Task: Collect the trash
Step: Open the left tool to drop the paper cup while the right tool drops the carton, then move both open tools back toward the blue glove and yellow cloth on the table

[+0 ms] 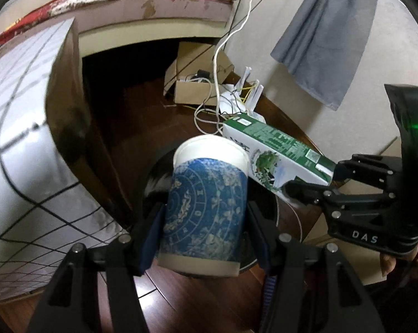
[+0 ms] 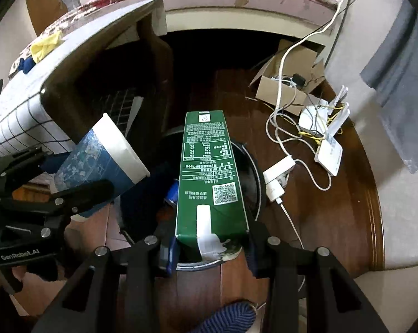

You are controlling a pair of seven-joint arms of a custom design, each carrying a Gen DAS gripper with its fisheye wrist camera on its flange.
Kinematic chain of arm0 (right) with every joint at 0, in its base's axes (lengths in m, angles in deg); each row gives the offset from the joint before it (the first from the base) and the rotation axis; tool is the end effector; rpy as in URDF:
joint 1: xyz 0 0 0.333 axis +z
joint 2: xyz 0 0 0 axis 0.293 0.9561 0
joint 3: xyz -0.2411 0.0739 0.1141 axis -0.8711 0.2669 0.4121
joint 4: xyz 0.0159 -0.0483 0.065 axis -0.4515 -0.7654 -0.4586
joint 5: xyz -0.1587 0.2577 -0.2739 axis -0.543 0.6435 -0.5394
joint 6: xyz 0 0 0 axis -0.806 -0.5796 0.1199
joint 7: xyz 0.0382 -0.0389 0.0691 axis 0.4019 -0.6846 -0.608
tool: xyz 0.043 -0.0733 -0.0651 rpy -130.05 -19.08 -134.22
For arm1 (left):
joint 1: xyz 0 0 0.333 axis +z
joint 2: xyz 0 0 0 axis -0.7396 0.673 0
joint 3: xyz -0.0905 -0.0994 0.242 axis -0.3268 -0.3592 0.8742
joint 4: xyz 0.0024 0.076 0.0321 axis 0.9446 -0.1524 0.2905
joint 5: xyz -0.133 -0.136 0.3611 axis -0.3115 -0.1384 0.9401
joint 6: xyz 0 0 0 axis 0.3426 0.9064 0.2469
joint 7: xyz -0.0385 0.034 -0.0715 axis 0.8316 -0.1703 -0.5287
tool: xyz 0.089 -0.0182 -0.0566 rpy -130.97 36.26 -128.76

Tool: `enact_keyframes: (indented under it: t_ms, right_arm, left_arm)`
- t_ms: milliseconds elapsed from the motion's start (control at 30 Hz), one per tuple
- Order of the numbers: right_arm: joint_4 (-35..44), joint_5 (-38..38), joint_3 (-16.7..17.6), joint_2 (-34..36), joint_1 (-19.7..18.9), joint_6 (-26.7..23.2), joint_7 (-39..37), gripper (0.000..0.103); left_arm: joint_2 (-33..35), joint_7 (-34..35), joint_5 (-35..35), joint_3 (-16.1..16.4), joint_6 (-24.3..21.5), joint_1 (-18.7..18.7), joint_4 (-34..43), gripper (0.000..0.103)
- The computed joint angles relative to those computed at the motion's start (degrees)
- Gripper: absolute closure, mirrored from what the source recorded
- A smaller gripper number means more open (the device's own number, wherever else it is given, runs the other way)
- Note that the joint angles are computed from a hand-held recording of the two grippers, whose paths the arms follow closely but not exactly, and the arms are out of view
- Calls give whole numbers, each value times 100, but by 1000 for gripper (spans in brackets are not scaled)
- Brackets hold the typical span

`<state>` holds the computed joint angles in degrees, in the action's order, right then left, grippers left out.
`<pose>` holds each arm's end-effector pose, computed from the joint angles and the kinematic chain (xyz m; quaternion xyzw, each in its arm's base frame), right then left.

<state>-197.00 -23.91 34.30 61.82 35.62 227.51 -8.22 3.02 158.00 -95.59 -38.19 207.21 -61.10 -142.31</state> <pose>0.5181 0.2039 0.3796 -0.8460 0.4651 -0.1126 0.2352 0.4348 -0.0944 0.3868 -0.6600 0.6849 -0.2843 0.1205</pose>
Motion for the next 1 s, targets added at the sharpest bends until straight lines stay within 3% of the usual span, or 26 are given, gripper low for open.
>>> enact_keyframes:
  t_ms: [67, 100, 133, 167, 233, 300, 333, 367, 600, 1000]
  right_arm:
    - [133, -37, 9, 194, 2, -7, -81, 62]
    - [152, -285, 31, 251, -18, 17, 104, 60]
    - [172, -796, 45, 336, -55, 97, 506, 40]
    - [170, -1243, 47, 388, -78, 164, 868, 20]
    - [227, -1653, 23, 483, -122, 113, 1198, 16]
    - [244, -1868, 5, 508, -152, 78, 1388, 12]
    - [234, -1958, 1, 508, -164, 106, 1441, 3]
    - [207, -2059, 2, 491, -170, 145, 1500, 1]
    - [95, -2401, 30, 369, -177, 222, 1743, 1]
    - [-215, -1887, 88, -91, -74, 419, 1372, 1]
  left_arm:
    - [102, 506, -566, 422, 139, -420, 32, 36]
    - [139, 405, -553, 363, 207, -369, 36, 32]
    - [182, 357, -582, 316, 251, -314, 43, 19]
    - [223, 316, -651, 309, 326, -295, 39, 14]
    - [261, -124, -394, -8, 334, 93, 17, 14]
    - [264, -432, -197, -142, 269, 296, -20, 9]
    - [234, -513, -103, -171, 271, 347, -66, 7]
    - [201, -598, 6, -217, 295, 396, -117, 7]
    - [-157, -1232, 792, -497, 264, 712, -380, 6]
    - [-841, -1862, 1590, -605, 142, 969, -686, 6]
